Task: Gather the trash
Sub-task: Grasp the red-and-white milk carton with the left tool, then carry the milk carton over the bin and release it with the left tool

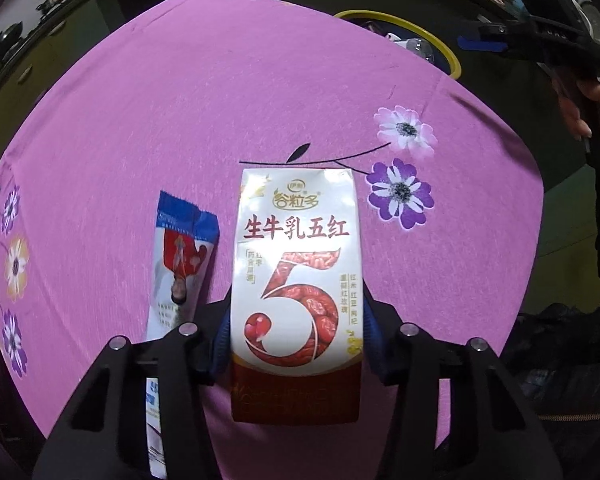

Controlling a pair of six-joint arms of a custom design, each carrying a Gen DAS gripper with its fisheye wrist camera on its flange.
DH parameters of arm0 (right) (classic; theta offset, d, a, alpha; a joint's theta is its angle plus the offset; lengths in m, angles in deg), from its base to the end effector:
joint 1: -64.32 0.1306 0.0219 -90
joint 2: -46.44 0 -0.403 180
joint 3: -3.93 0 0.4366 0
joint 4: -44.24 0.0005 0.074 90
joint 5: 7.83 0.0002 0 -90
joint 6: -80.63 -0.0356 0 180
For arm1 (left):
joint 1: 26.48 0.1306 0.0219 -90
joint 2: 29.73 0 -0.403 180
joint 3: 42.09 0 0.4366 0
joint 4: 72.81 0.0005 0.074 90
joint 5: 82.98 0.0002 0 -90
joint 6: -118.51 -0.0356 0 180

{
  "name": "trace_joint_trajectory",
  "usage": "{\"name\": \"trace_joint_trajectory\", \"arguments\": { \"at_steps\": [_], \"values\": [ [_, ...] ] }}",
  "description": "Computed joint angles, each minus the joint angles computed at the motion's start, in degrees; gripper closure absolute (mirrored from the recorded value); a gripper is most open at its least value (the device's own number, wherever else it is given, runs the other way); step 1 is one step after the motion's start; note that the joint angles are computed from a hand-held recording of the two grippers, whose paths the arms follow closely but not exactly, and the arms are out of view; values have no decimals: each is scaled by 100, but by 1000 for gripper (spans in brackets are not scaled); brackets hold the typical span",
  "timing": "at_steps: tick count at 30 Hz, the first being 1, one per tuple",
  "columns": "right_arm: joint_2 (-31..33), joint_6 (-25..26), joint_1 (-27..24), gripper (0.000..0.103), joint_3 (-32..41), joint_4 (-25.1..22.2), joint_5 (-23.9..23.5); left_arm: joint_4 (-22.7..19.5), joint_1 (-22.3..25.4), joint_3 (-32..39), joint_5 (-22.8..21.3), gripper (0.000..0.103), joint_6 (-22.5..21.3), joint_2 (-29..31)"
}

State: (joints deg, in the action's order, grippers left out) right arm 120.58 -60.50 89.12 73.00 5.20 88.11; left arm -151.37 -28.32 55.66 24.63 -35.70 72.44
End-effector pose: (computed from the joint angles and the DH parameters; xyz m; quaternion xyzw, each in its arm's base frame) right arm 0.3876 0.1745 0.4034 0.2291 0.8909 0.2019 0.3363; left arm 0.5545 -0.0291 0.3837 0.5454 0.8219 -0.0994 0.1309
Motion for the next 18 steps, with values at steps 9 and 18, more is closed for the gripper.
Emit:
{"name": "trace_joint_trajectory", "arguments": {
  "at_steps": [9,18],
  "values": [
    [-639,-239,195,45,-288,-109,917,-646,-304,425,496,53,-106,-150],
    [-1534,-827,432,43,-831,-493,1782,-985,-1538,1463,997,53,738,397]
  ]
}}
